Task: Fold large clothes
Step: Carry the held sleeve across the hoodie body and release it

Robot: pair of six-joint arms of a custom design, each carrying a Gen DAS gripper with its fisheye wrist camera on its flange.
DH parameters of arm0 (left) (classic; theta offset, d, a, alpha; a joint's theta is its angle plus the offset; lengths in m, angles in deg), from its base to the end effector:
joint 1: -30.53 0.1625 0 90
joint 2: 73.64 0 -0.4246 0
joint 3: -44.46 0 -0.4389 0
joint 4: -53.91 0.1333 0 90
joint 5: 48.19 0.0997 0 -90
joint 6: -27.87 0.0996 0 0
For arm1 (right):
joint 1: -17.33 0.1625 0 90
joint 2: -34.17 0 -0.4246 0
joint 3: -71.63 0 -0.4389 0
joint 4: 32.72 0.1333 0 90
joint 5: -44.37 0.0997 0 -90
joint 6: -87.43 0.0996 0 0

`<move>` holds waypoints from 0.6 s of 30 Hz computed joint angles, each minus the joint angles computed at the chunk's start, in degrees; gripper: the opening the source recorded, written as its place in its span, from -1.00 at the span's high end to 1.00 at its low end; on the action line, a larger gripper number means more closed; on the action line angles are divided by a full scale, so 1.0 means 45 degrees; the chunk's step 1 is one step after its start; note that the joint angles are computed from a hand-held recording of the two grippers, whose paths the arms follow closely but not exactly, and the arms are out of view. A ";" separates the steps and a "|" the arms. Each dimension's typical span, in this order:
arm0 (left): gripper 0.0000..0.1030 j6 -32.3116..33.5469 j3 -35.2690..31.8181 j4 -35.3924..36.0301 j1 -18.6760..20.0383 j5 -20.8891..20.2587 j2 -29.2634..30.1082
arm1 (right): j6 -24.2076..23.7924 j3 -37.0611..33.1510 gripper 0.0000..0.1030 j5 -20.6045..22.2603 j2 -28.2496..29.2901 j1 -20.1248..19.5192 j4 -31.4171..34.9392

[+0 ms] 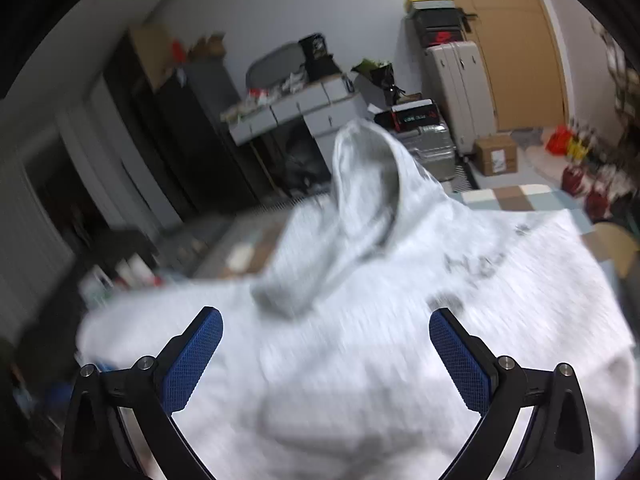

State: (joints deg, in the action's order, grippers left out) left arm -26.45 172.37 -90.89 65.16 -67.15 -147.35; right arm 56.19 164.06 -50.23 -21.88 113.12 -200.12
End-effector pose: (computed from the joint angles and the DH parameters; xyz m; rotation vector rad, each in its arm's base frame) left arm -0.2623 -0.4576 0.1828 0.0115 2.1277 -1.2482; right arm 0.1984 -0.7145 0.2449 0.8324 -2.6155 0.9772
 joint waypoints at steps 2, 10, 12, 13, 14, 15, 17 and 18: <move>-0.98 0.0434 -0.0020 -0.0447 -0.0083 -0.0313 0.0114 | -0.0114 -0.0328 -1.00 -0.1799 0.0546 0.0097 -0.0185; -0.98 0.0566 -0.0122 0.0026 -0.0468 -0.0544 0.0396 | 0.0647 -0.3444 -1.00 -0.6738 0.3309 0.0037 0.2564; -0.98 0.0369 -0.0156 0.0366 -0.0501 -0.0380 0.0387 | 0.0057 -0.3715 -1.00 -0.7385 0.3607 0.0156 0.2716; -0.98 0.0256 -0.0168 0.0556 -0.0498 -0.0340 0.0359 | -0.0037 -0.3720 -1.00 -0.7421 0.3561 0.0195 0.2860; -0.98 0.0169 -0.0178 0.0673 -0.0501 -0.0341 0.0348 | 0.0002 -0.3634 -0.98 -0.7180 0.3394 0.0180 0.2980; -0.98 0.0173 -0.0167 0.0650 -0.0482 -0.0366 0.0325 | 0.0078 -0.3204 -0.98 -0.6407 0.2872 0.0096 0.2907; -0.98 0.0321 -0.0104 0.0286 -0.0426 -0.0398 0.0317 | -0.0138 -0.2076 -1.00 -0.5186 0.1882 -0.0132 0.1917; -0.98 0.0348 -0.0085 0.0165 -0.0410 -0.0408 0.0345 | -0.0325 -0.1479 -1.00 -0.4814 0.1408 -0.0249 0.1376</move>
State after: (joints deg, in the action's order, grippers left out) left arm -24.89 171.98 -90.15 63.32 -68.98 -145.80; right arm 54.72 157.40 -71.89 -15.55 112.00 -193.93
